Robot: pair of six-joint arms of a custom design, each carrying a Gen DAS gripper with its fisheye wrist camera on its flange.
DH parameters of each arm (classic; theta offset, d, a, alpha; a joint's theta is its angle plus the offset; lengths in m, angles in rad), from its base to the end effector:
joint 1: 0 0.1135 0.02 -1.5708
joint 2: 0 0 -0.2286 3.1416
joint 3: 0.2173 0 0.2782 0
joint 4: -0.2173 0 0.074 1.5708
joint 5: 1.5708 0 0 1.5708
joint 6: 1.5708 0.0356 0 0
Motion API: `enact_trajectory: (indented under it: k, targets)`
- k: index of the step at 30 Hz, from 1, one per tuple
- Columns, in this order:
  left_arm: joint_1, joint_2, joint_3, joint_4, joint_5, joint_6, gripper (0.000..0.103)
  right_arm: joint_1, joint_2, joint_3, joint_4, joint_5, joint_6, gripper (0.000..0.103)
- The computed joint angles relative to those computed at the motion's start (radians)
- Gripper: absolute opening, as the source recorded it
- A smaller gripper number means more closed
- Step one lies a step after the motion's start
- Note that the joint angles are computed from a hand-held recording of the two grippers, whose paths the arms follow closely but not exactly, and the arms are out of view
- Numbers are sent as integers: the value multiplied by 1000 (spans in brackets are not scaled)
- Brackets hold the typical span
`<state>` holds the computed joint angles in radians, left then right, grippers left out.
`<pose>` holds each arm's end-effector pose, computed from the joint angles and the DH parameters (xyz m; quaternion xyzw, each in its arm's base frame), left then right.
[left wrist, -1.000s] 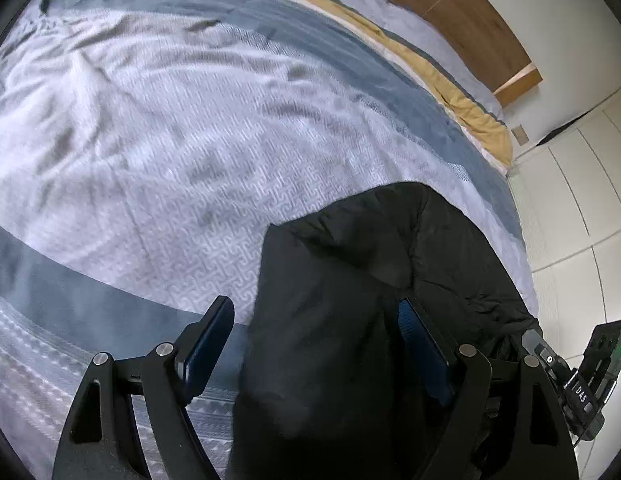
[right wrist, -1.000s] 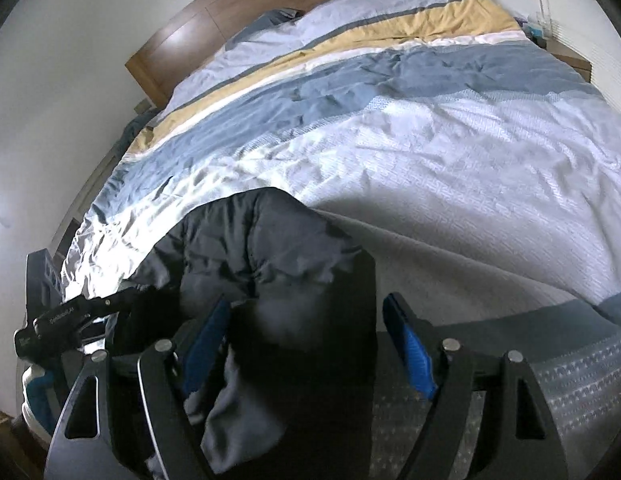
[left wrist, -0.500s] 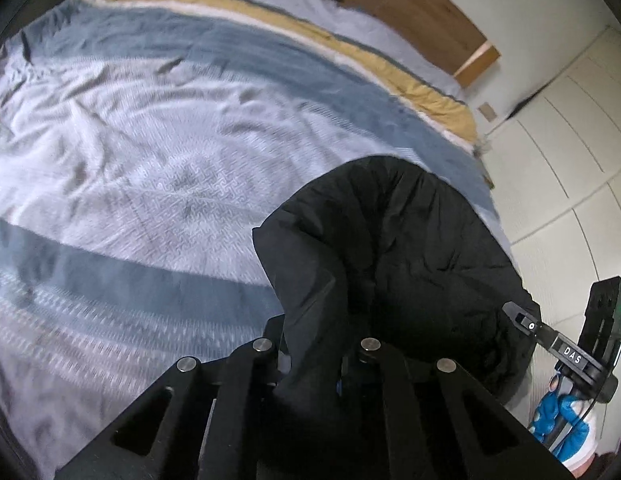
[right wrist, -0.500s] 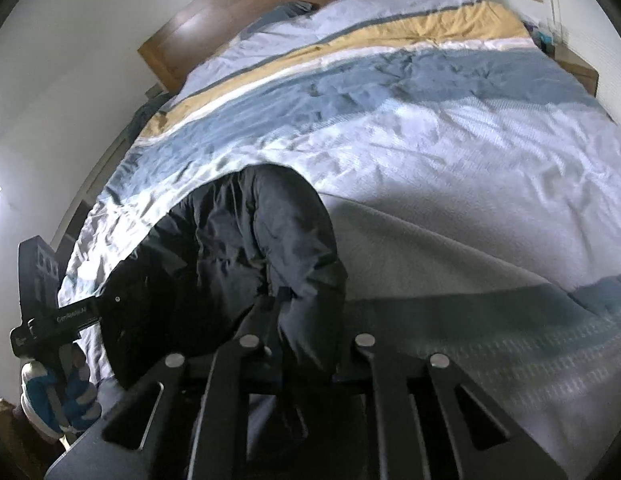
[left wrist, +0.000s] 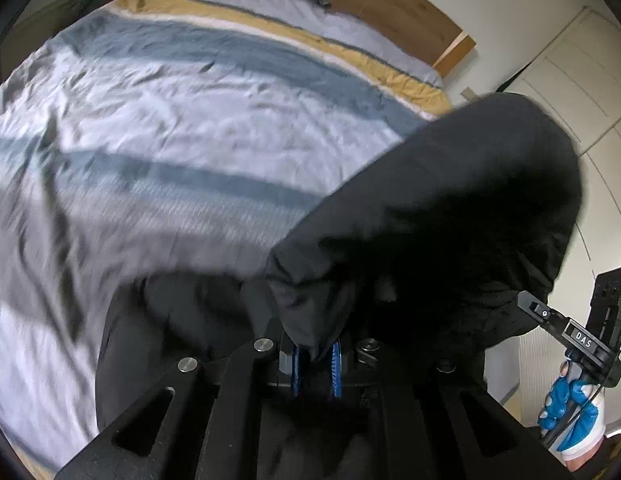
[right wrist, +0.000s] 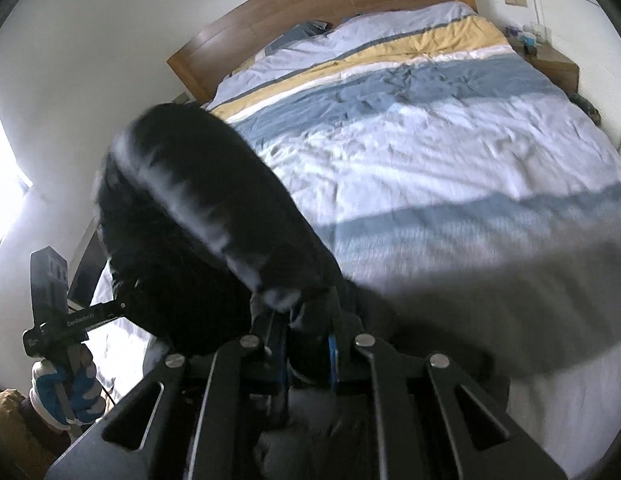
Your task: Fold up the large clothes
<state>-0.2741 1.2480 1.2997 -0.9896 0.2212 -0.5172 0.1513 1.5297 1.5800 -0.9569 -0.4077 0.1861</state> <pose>0.2674 -0.0833 0.3166 -0.0804 0.9417 -0.2160 0.2450 0.3386 0.0659 0.3315 -0.0499 0.9268 0.2423 0.2826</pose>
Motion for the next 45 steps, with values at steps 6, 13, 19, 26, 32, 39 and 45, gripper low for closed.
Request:
enact_trajectory:
  k: [6,13,19,26,32,39,45]
  targets:
    - [-88,-206,-178,-35,-76,-28,11,7,-274,-306,9,25,48,14]
    - [-199,-416,-401,-48,-218,-46,10,-1,-508,-617,68,45,48,14]
    - [-238,-562,-555,-86,-271,-55,10,-12,-631,-770,89,53,27,17]
    - [-223,-716,-562,-203,-284,-84,11,-18,-694,-780,27,76,-32,35]
    - [-282,-674,-415,-252,-334,-113,43,-72,-773,-723,-99,58,-89,45]
    - [-339,-517,-288,-173,-357,-123,57,4,-709,-567,-90,57,-60,45]
    - [-361,-419,-278,-92,-351,-96,60,133,-591,-501,-11,82,-22,49]
